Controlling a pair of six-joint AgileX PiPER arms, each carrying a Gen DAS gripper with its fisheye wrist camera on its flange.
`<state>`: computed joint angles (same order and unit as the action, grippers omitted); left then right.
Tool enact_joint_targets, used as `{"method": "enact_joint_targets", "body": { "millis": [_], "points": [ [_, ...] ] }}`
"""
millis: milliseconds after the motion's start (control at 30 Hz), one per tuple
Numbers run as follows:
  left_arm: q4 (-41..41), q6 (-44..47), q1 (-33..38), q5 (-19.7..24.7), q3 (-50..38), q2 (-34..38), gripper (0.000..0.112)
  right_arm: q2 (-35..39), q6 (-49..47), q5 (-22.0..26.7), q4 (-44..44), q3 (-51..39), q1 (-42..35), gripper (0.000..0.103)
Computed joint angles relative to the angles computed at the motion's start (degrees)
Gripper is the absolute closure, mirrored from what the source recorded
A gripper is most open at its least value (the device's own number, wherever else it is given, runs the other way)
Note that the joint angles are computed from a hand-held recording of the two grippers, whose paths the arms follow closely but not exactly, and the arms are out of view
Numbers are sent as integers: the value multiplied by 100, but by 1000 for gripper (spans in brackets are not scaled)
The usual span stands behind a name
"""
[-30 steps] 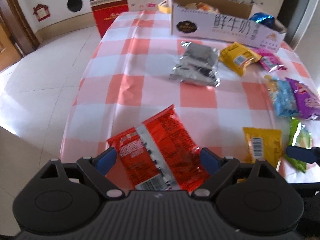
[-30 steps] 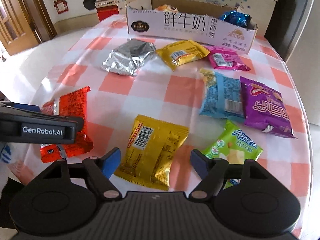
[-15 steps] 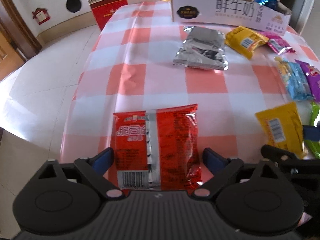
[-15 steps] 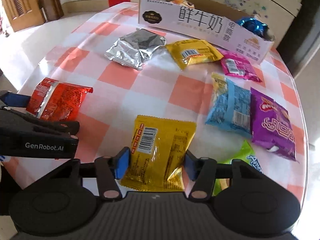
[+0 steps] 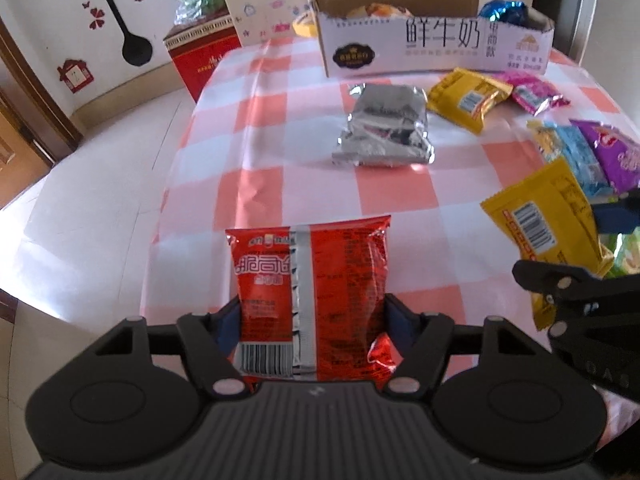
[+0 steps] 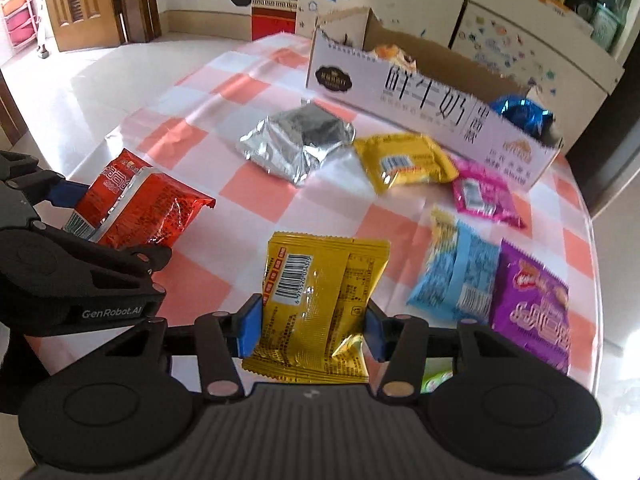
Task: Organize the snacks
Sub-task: 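Carry the red wafer bag and yellow packet over the cardboard box with both grippers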
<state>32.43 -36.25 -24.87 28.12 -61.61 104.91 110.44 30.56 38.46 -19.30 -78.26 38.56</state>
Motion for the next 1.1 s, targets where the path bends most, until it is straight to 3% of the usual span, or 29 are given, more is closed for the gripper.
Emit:
{"method": "enact_joint_targets", "body": {
  "millis": [633, 1100],
  "points": [
    [737, 325, -159, 161, -582, -73, 42, -182, -721, -451, -66, -161, -356, 45],
    [725, 635, 5, -30, -1352, 149, 42, -230, -444, -858, -426, -328, -742, 45]
  ]
}}
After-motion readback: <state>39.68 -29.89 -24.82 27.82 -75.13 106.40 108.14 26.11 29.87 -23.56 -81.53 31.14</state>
